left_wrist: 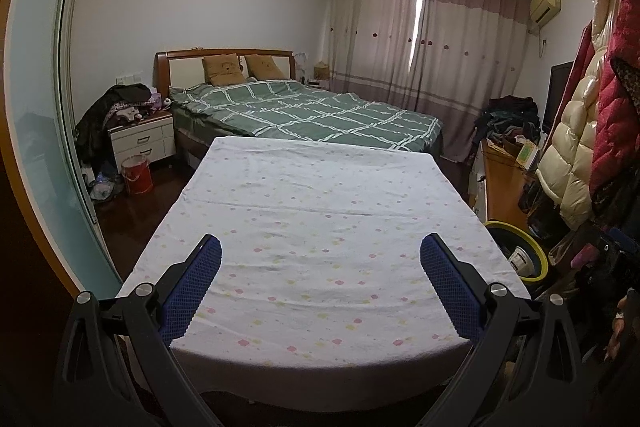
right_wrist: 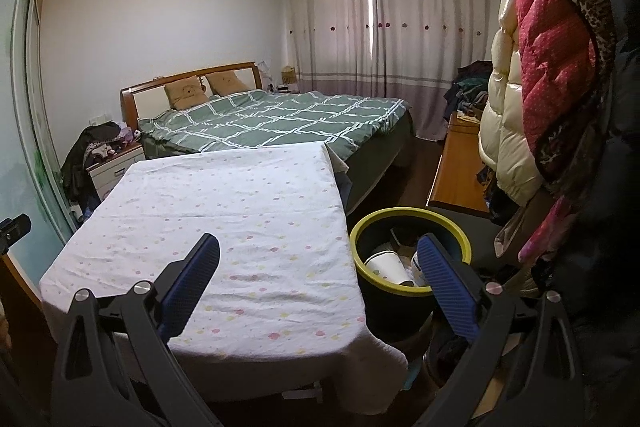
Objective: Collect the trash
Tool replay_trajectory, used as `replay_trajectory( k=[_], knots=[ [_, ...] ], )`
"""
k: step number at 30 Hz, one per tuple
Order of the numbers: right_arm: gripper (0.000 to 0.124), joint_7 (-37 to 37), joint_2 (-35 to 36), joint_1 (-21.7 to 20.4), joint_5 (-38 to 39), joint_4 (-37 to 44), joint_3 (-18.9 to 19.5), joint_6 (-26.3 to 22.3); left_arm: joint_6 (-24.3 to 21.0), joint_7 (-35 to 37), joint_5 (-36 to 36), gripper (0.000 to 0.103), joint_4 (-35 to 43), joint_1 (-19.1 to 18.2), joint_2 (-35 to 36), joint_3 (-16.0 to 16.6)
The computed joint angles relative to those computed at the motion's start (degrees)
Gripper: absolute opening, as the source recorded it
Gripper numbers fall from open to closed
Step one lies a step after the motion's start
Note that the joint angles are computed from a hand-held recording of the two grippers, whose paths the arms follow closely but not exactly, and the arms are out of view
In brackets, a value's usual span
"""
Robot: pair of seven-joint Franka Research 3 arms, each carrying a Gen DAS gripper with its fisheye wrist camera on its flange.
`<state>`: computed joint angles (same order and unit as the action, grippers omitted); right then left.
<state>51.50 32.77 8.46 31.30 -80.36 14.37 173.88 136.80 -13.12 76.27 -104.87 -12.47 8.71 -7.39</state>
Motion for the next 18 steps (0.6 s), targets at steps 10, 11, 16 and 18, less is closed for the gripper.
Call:
replay_trajectory(
  k=[10, 11, 16, 18],
  knots=[
    [0.095, 0.0, -0.9, -0.3, 0.1, -0.9, 0.1, 0.3, -3.3, -1.2, 0.5, 0.098, -2.0, 0.0, -2.6, -0.9],
    [0.095, 0.1, -1.0, -0.3, 0.2, -1.0, 0.0, 0.3, -3.5, -1.3, 0.5, 0.098, -2.2, 0.1, -2.8, -1.0],
    [0.095, 0.3, -1.2, -0.4, 0.2, -1.1, 0.0, 0.5, -4.0, -2.0, 0.9, 0.098, -3.0, 0.3, -3.6, -1.5],
    [0.095, -0.3, -1.5, -0.9, 0.6, -1.5, 0.7, 1.0, -4.2, -2.0, 0.9, 0.098, -2.9, 0.4, -3.6, -1.7]
  ],
)
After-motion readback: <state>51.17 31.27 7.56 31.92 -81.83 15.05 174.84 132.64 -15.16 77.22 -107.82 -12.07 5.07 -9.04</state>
